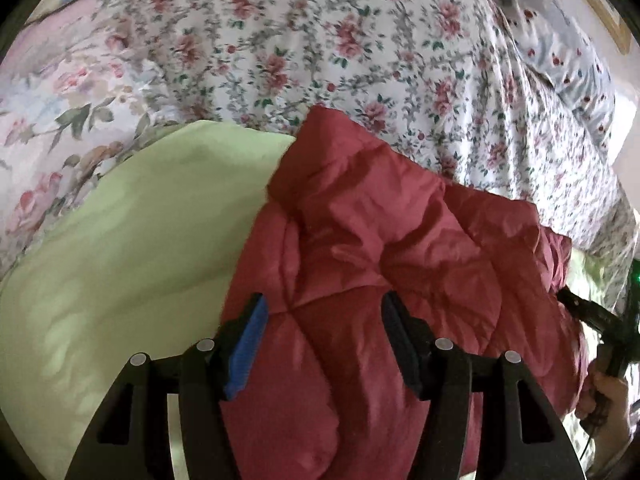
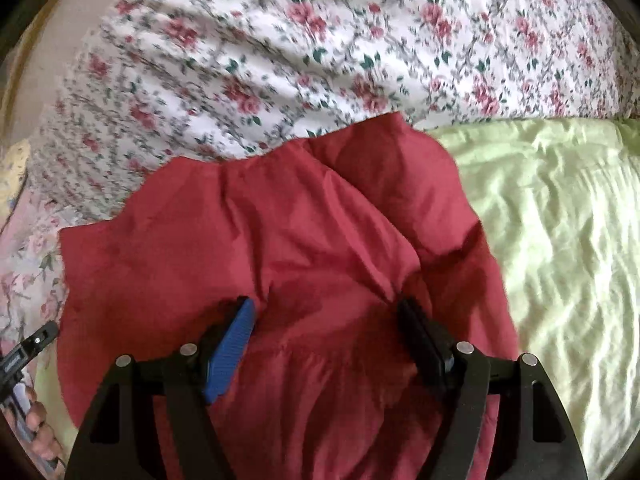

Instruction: Fold large clothes

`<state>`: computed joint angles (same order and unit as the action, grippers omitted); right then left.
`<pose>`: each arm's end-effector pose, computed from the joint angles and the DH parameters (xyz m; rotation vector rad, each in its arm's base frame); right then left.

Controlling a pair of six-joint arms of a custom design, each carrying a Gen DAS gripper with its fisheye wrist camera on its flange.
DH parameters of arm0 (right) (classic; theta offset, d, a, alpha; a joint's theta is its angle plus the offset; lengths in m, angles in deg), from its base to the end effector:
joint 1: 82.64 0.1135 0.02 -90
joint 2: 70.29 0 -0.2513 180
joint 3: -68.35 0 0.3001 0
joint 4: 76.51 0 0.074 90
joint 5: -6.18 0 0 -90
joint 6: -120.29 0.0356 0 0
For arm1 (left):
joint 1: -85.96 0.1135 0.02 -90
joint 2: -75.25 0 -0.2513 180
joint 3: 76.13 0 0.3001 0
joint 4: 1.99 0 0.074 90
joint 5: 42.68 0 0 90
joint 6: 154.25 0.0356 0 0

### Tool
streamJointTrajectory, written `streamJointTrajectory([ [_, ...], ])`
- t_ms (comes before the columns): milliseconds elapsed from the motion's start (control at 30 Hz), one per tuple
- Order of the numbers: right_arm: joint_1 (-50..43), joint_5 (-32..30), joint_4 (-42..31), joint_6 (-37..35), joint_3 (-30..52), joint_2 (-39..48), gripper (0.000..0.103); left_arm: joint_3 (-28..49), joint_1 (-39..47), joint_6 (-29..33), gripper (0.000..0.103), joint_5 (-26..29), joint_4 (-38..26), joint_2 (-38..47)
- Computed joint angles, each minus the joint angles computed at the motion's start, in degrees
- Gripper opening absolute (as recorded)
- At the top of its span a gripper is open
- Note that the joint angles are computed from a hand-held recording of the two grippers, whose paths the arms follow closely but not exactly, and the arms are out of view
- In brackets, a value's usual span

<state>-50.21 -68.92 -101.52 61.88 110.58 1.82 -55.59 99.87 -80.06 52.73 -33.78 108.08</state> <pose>0.2289 0.1346 0.1145 0.0846 2.4865 0.1412 0.1762 0.0402 0.1097 -0.5546 2.2726 -0.1269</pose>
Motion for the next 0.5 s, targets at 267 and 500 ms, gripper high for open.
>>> streamJointTrajectory([
  [267,-0.6,-1.2,-11.0,0.0,-7.7,-20.2,0.076,-3.8,12.7,5.1,0.073,12.3,-9.6,-12.4],
  [500,-11.3,-9.6,-19.4,-2.5,-13.9,-35.2,0.077,-1.2,26.5,10.4,0.081,28.5,-1.0,5.2],
])
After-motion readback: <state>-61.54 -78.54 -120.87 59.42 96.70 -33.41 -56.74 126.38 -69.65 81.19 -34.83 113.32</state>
